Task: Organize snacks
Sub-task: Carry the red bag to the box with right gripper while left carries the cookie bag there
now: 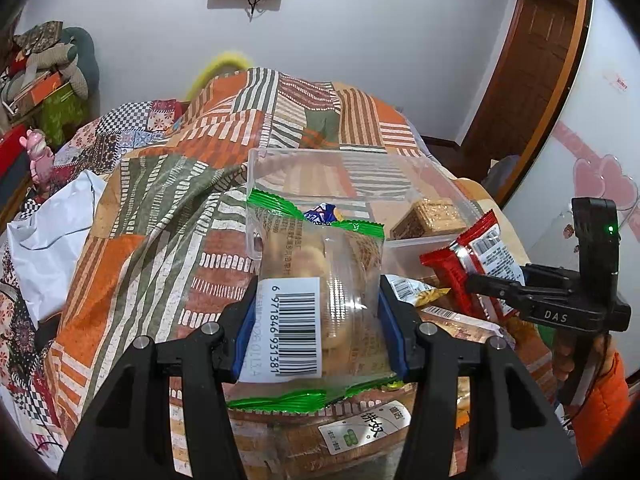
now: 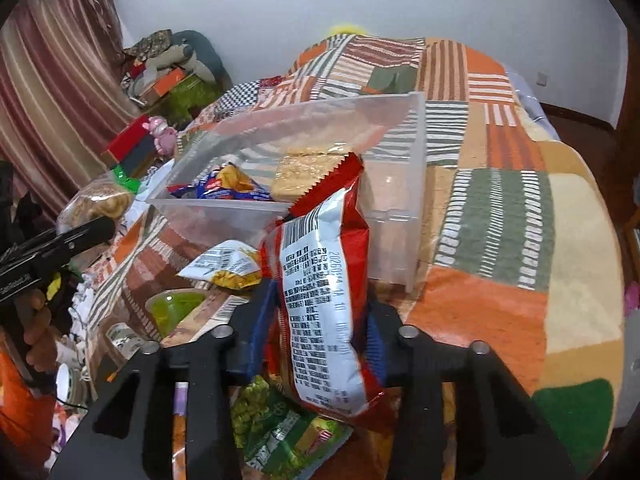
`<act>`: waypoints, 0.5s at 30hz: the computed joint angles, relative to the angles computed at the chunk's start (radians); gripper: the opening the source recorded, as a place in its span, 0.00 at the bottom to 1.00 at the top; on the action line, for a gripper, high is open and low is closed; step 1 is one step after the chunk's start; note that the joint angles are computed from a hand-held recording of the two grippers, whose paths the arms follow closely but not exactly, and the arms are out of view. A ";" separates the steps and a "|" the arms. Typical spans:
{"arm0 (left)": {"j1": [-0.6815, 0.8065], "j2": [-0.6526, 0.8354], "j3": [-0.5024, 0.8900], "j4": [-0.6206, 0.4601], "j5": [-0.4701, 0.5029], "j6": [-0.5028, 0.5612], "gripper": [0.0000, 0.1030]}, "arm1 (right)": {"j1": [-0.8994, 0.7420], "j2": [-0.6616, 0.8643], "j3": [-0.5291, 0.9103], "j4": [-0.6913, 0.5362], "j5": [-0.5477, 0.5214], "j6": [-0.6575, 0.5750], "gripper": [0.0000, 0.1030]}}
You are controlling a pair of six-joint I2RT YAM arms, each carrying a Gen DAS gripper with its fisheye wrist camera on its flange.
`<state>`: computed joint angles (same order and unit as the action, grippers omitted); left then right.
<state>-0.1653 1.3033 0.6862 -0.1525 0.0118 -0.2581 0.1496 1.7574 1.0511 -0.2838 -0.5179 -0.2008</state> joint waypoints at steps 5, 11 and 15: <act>-0.001 0.003 0.018 0.002 0.003 -0.004 0.51 | -0.009 -0.078 -0.043 0.017 -0.015 -0.003 0.21; -0.011 0.003 0.059 -0.002 -0.006 -0.005 0.51 | -0.018 -0.149 -0.052 0.017 -0.047 -0.003 0.21; -0.006 0.022 0.105 -0.012 -0.008 -0.008 0.51 | -0.020 -0.197 -0.052 0.049 -0.053 0.025 0.21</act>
<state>-0.1716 1.3251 0.7907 -0.1644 0.0043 -0.2666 0.1299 1.5602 0.9992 -0.2353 -0.5710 -0.1762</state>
